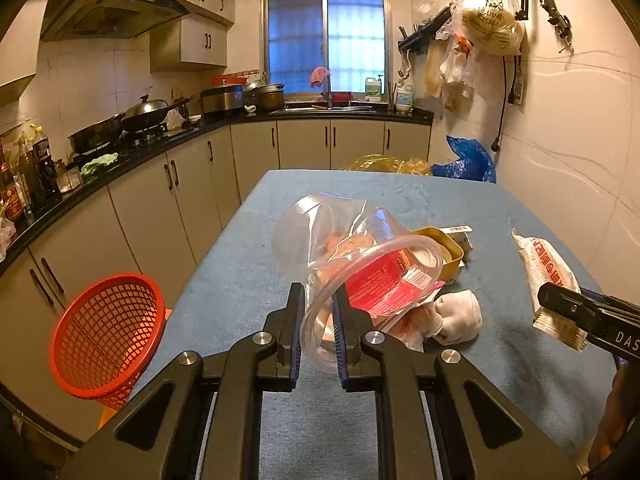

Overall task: Collect trash
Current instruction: 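Lift the clear plastic cup with the left gripper and carry it over the orange basket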

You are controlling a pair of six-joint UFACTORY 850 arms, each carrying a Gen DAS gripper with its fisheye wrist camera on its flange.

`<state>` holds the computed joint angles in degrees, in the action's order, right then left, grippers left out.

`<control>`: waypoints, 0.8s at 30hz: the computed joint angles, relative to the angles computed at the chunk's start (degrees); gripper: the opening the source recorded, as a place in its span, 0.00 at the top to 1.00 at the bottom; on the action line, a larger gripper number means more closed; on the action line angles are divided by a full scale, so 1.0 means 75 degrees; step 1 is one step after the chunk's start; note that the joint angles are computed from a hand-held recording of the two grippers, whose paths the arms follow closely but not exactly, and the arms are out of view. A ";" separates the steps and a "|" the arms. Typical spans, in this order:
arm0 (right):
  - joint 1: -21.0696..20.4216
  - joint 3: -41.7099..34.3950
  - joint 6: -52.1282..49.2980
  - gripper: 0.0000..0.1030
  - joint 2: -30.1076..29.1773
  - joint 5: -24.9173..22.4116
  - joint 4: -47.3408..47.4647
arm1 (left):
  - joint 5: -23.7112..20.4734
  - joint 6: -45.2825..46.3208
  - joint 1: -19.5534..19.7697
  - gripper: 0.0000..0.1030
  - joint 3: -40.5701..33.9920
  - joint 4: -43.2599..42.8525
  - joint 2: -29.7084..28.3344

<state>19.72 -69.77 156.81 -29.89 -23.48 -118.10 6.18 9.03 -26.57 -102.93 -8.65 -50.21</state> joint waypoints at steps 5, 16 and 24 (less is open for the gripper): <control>0.0000 -0.0109 -0.0038 0.42 -0.0050 0.0114 -0.0178 | -0.0017 -0.0063 0.0066 0.87 0.0002 -0.0010 0.0017; 0.0195 -0.0924 -0.0720 0.42 -0.0430 0.0539 -0.0176 | 0.0148 -0.0367 0.0335 0.87 0.0189 -0.0040 0.0162; 0.0367 -0.2399 -0.2146 0.42 -0.1223 0.1645 0.0386 | 0.0414 0.1609 0.0767 0.87 0.0359 -0.2399 0.0333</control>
<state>22.48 -87.76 140.71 -39.06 -11.14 -115.21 9.28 21.10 -20.82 -100.23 -26.63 -47.72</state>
